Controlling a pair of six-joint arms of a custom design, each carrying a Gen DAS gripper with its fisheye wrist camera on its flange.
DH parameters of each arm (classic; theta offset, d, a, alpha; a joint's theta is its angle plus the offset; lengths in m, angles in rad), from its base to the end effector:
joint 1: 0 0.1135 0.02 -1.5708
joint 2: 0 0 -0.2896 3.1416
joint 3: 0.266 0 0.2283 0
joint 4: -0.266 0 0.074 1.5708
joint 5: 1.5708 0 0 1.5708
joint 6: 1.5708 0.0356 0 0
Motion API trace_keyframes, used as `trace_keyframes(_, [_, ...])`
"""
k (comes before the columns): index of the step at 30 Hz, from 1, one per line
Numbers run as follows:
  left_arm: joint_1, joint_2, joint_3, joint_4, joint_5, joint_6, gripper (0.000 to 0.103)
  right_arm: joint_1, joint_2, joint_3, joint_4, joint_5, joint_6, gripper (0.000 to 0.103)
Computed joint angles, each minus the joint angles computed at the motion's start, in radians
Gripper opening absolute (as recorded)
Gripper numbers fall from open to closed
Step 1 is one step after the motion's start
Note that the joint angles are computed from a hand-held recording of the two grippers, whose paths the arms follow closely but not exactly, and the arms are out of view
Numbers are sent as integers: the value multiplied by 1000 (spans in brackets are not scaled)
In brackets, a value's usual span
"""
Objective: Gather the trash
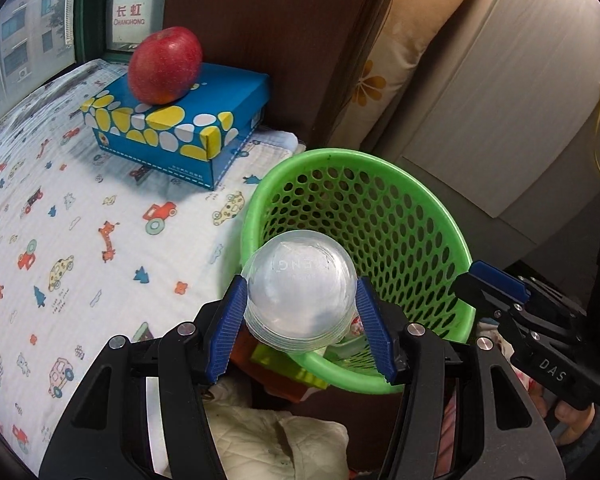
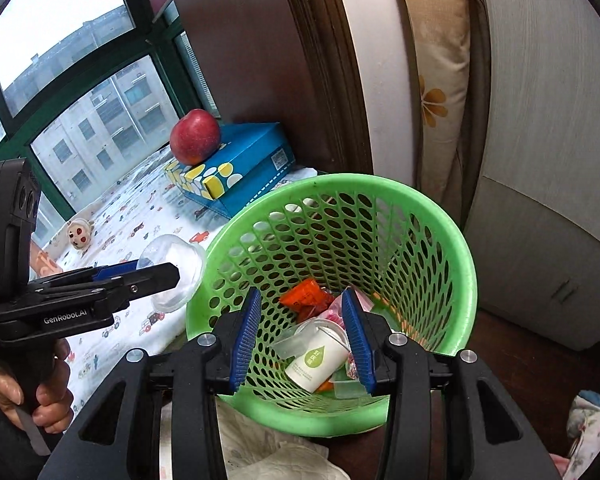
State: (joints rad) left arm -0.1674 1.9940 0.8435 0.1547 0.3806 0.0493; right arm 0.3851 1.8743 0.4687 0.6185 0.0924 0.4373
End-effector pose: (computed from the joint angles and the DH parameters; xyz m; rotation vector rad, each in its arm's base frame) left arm 0.3348 -0.0700 0.1111 0.4187 2.5106 -0.5330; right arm 0.2600 0.1018 0.1049 0.1072 2.3703 0.2913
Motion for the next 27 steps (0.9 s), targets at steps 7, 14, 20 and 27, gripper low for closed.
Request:
trace_keyframes(7, [-39, 47, 27, -8, 4, -17, 60, -25, -9, -44, 32, -10, 8, 42])
trace_keyframes(14, [-31, 56, 16, 5, 3, -25, 68, -32, -4, -60, 45, -14, 17, 49])
trace_keyframes(20, [11, 13, -40, 37, -34, 4, 68, -7, -7, -57, 41, -1, 34, 55])
trace_keyframes(27, [104, -33, -103, 56, -49, 35, 71, 52, 2, -34, 32, 24, 52, 66])
